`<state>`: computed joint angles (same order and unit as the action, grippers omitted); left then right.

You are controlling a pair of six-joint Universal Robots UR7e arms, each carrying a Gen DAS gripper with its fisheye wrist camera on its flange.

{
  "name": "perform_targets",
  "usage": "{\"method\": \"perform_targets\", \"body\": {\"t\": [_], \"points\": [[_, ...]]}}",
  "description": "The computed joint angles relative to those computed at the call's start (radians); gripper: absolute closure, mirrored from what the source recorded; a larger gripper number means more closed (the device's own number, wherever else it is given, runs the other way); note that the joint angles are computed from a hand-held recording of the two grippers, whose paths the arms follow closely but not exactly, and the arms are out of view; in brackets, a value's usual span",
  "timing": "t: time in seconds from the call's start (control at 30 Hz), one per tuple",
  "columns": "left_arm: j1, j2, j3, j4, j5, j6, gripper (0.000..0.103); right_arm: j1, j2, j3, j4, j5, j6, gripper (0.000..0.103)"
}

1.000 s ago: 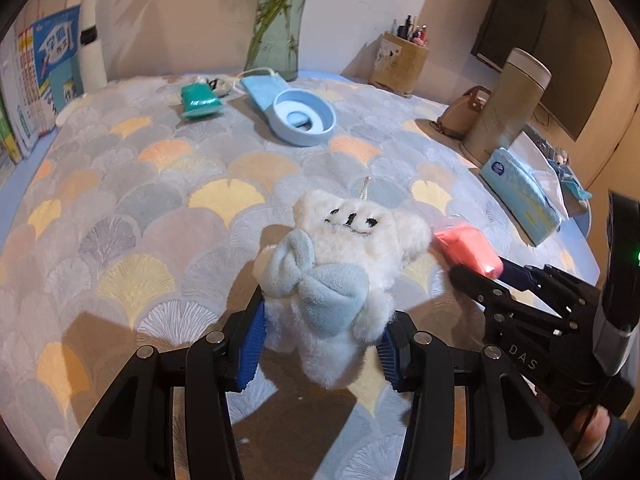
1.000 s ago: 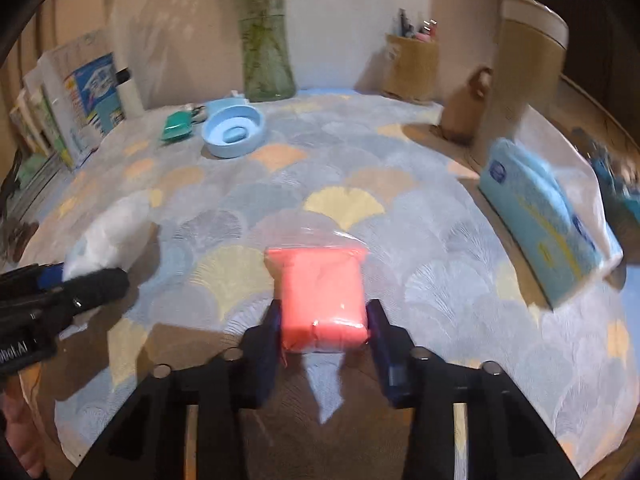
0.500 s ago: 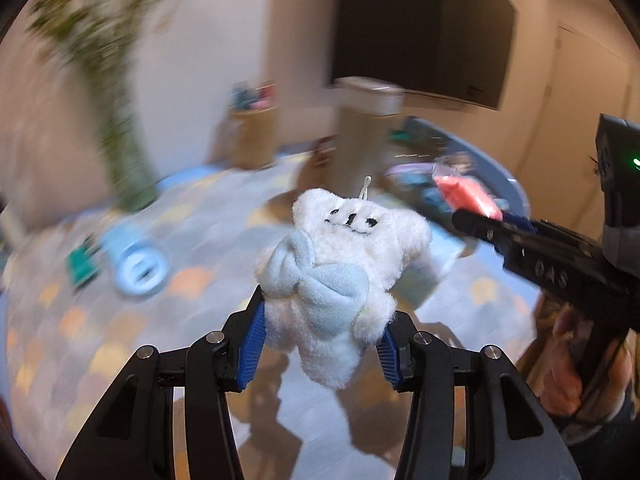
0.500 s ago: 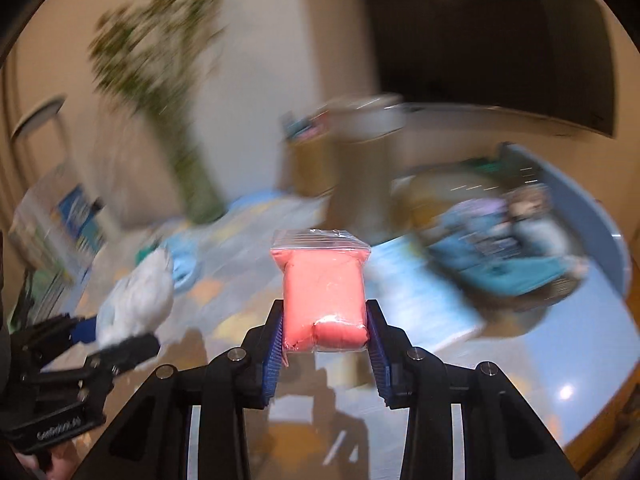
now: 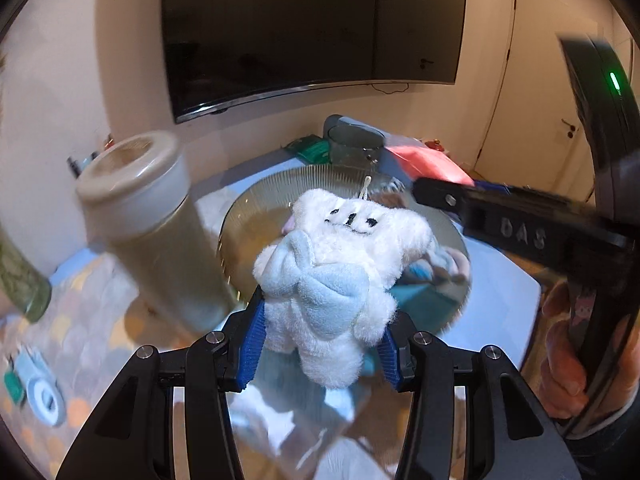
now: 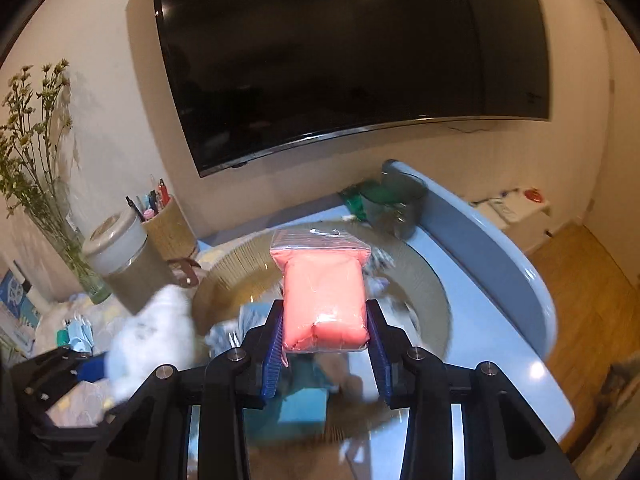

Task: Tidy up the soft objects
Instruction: 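Carry the white plush bear and pink bag over the glass bowl, then open both grippers to drop the bear and pink bag into the bowl, then move both open grippers back to the remaining items on the table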

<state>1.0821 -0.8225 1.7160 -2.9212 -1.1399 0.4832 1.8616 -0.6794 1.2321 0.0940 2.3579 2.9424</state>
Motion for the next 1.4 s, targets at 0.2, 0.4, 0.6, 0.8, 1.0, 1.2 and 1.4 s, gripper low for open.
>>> {"method": "perform_targets", "body": {"t": [0.2, 0.4, 0.6, 0.8, 1.0, 1.2, 1.4], "points": [[0.003, 0.089, -0.111, 0.031, -0.005, -0.006, 0.050, -0.067, 0.102, -0.282, 0.271, -0.129, 0.072, 0.066], [0.011, 0.096, -0.121, 0.066, -0.049, 0.000, 0.036, -0.089, 0.167, -0.420, 0.370, -0.114, 0.118, 0.045], [0.021, -0.012, -0.012, 0.059, -0.154, 0.000, 0.036, -0.081, 0.084, -0.256, 0.297, -0.125, 0.138, 0.045], [0.011, -0.181, 0.188, -0.071, -0.110, 0.087, 0.036, -0.024, 0.016, -0.089, 0.193, -0.120, 0.131, 0.045], [0.055, -0.331, 0.319, -0.129, -0.035, 0.086, 0.036, 0.063, 0.038, -0.021, 0.139, -0.143, 0.088, 0.045], [0.170, -0.441, 0.329, -0.146, 0.048, 0.037, 0.036, 0.145, 0.213, -0.166, 0.253, -0.233, 0.072, 0.044], [0.313, -0.443, 0.267, -0.260, 0.187, 0.056, 0.036, 0.186, 0.506, -0.522, 0.482, -0.282, 0.039, 0.044]]}}
